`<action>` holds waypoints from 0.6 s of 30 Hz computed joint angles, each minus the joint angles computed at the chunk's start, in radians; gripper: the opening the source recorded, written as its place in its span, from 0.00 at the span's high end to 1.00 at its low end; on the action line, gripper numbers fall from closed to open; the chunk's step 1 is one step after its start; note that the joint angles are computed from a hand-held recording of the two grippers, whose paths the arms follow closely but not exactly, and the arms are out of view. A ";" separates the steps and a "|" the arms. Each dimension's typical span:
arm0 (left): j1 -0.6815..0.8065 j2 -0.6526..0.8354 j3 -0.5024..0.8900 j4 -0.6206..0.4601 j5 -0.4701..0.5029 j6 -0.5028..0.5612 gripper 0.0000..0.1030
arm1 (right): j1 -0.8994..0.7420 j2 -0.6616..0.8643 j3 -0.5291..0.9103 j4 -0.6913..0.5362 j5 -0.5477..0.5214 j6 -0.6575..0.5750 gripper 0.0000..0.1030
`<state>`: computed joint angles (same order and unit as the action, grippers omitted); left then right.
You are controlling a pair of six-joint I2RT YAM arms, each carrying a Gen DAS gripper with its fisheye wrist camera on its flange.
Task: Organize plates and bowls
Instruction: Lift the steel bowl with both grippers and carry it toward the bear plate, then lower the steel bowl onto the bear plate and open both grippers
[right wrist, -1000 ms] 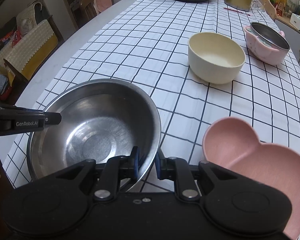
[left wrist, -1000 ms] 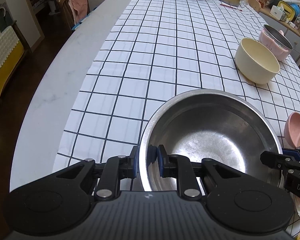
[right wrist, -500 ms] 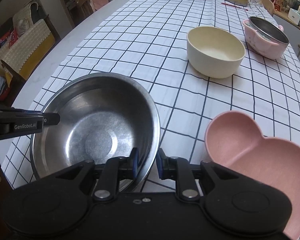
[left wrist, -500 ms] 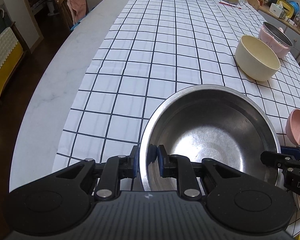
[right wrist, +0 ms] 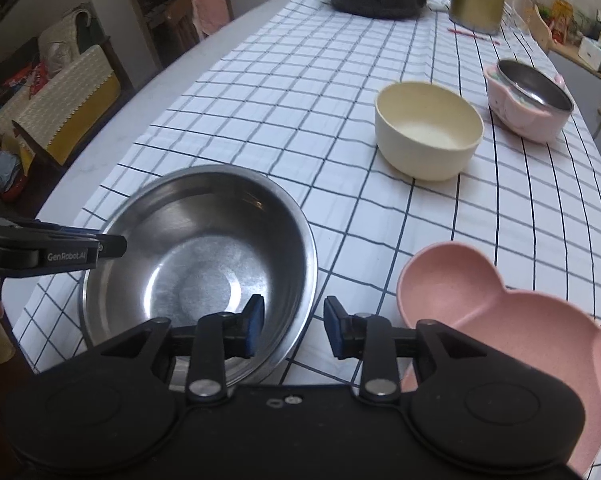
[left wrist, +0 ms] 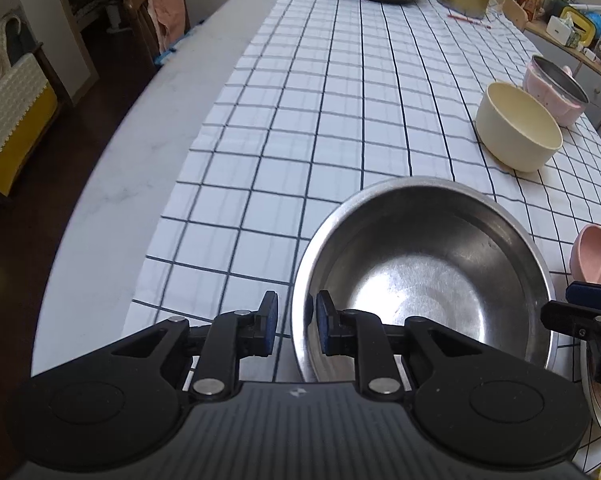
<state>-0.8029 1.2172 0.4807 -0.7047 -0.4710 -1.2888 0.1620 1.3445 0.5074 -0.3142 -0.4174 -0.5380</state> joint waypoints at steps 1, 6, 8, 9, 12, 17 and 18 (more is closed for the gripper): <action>-0.023 -0.006 0.012 -0.036 -0.017 -0.029 0.81 | -0.007 -0.015 0.001 -0.015 -0.011 -0.013 0.67; -0.143 -0.036 0.086 -0.210 -0.090 -0.186 0.81 | -0.065 -0.087 0.014 -0.102 -0.081 -0.092 0.60; -0.200 -0.025 0.131 -0.275 -0.117 -0.252 0.78 | -0.094 -0.115 0.025 -0.150 -0.117 -0.129 0.58; -0.227 -0.013 0.155 -0.301 -0.129 -0.284 0.75 | -0.108 -0.129 0.031 -0.172 -0.133 -0.147 0.57; -0.308 0.041 0.245 -0.382 -0.178 -0.378 0.55 | -0.159 -0.165 0.053 -0.246 -0.186 -0.212 0.53; -0.383 0.142 0.405 -0.475 -0.250 -0.443 0.46 | -0.279 -0.190 0.119 -0.390 -0.277 -0.344 0.45; -0.388 0.161 0.435 -0.483 -0.261 -0.439 0.46 | -0.305 -0.189 0.136 -0.417 -0.296 -0.372 0.43</action>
